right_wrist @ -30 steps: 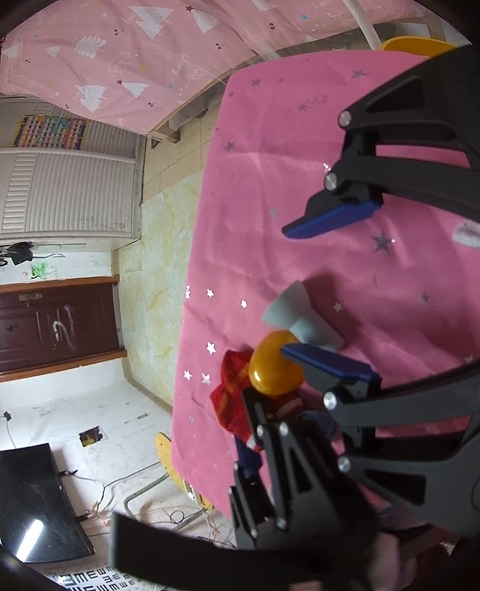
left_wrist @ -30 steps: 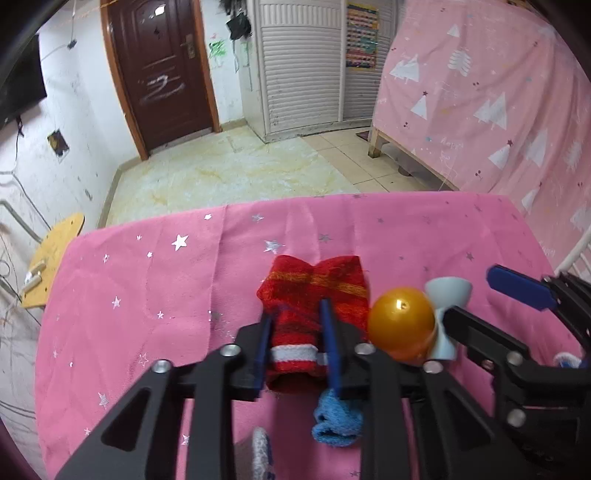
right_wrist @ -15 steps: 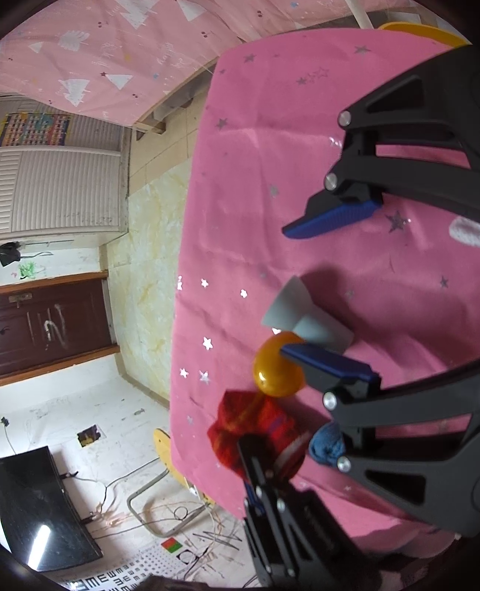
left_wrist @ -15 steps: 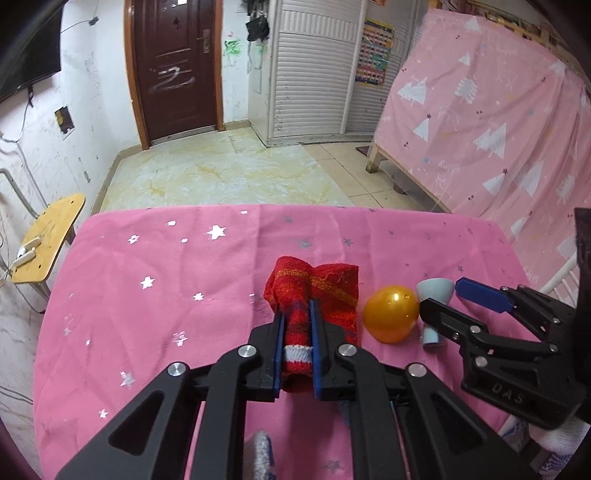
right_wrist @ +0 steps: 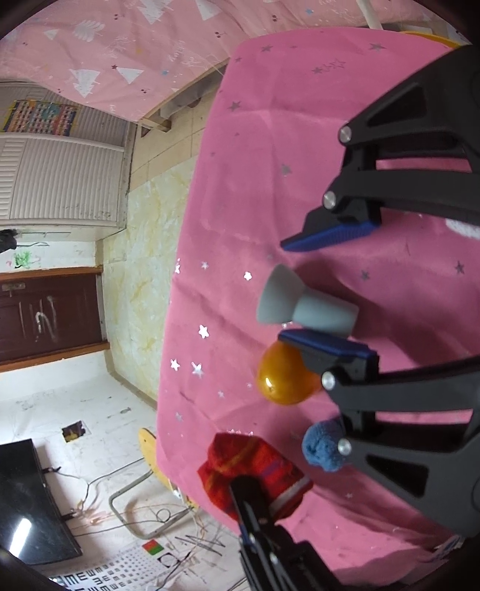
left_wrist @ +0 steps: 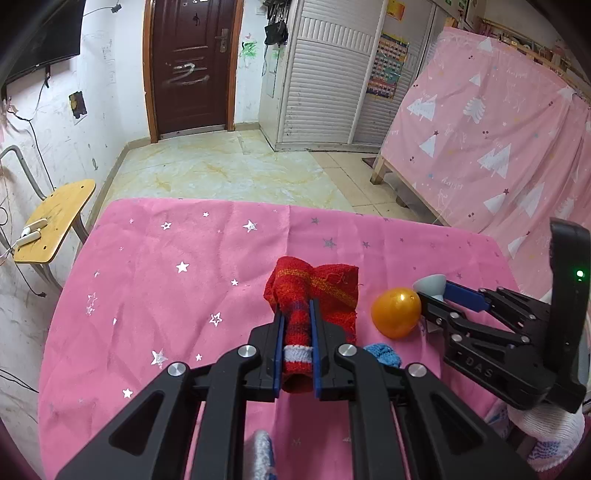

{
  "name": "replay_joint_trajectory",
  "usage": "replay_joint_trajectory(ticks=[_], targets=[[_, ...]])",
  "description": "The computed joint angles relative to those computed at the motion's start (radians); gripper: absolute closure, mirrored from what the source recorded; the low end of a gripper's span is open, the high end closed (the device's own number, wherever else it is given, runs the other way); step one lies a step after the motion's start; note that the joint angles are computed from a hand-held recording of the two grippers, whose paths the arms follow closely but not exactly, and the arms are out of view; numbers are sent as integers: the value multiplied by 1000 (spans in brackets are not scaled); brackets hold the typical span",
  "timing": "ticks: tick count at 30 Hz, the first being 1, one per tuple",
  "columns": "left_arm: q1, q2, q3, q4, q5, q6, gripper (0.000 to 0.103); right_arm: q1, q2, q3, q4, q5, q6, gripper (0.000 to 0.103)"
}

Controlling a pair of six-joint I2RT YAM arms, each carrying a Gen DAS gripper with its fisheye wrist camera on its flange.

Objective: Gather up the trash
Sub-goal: 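Grasp the grey cup with the right tool while the left tool holds the red sock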

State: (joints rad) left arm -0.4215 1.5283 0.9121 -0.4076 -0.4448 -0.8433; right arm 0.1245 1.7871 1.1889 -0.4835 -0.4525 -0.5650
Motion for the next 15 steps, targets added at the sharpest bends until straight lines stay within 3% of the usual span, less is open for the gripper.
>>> replay_joint_trajectory(ticks=[4,15], targets=[[-7,-16,-1,-13,-9,-12,99,3,-16,-25,26,6,-15,74],[-62,-66,22,-84,-75,-48,99,-92,-88,-54,13,-131,-19,74]])
